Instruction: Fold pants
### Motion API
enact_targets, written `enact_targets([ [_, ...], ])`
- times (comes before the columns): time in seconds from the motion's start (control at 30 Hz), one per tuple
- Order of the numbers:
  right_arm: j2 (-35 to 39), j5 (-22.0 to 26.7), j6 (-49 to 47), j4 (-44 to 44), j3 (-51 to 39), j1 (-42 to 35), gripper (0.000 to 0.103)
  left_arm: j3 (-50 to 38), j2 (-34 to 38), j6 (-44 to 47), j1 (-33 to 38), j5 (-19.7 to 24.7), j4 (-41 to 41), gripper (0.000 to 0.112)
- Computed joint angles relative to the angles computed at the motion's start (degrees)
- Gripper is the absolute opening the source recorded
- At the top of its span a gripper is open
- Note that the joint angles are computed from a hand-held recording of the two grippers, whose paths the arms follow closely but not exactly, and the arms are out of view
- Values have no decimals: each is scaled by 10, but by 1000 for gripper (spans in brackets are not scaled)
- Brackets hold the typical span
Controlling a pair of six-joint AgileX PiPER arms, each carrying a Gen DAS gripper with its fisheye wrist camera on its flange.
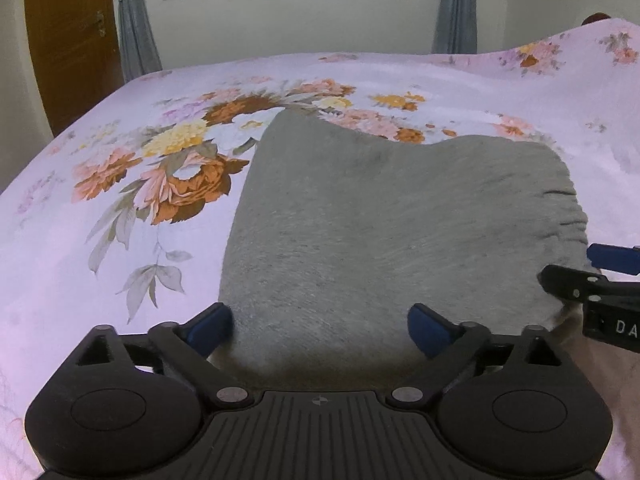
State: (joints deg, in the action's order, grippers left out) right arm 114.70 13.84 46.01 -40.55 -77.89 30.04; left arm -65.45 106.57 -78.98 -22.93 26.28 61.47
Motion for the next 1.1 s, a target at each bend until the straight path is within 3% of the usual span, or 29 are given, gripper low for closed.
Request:
enact_targets([
  [0.07, 0, 17, -54, 63, -17, 0, 63, -10, 0, 27, 2, 5, -33, 100],
  [0.2, -61, -32, -54, 119, 37, -14, 65, -8, -12, 71, 6, -1, -68, 103],
  [0.47, -132, -49, 17, 63, 118, -1, 71, -18, -25, 121, 15, 23, -181, 103],
  [0.63, -141, -55, -73, 181, 139, -2, 72, 21, -47, 110, 26, -15, -194, 103],
  [0.73, -145, -54, -58, 173, 144, 4, 74, 31, -57, 109, 26, -17, -198, 103],
  [0.8, -149, -48, -44, 162, 144, 9, 74, 31, -64, 100, 22, -6, -200, 103],
  [0.87, -155, -39, -31, 151, 146, 15, 75, 40, -79, 36, 1, 18, -140, 103],
  [0.97, -170, -25, -11, 134, 152, 24, 78, 51, -104, -34, -49, 90, -43, 103],
  [1.1, -199, -14, -23, 159, 169, 31, 80, 66, -156, -5, -70, 113, -64, 103],
])
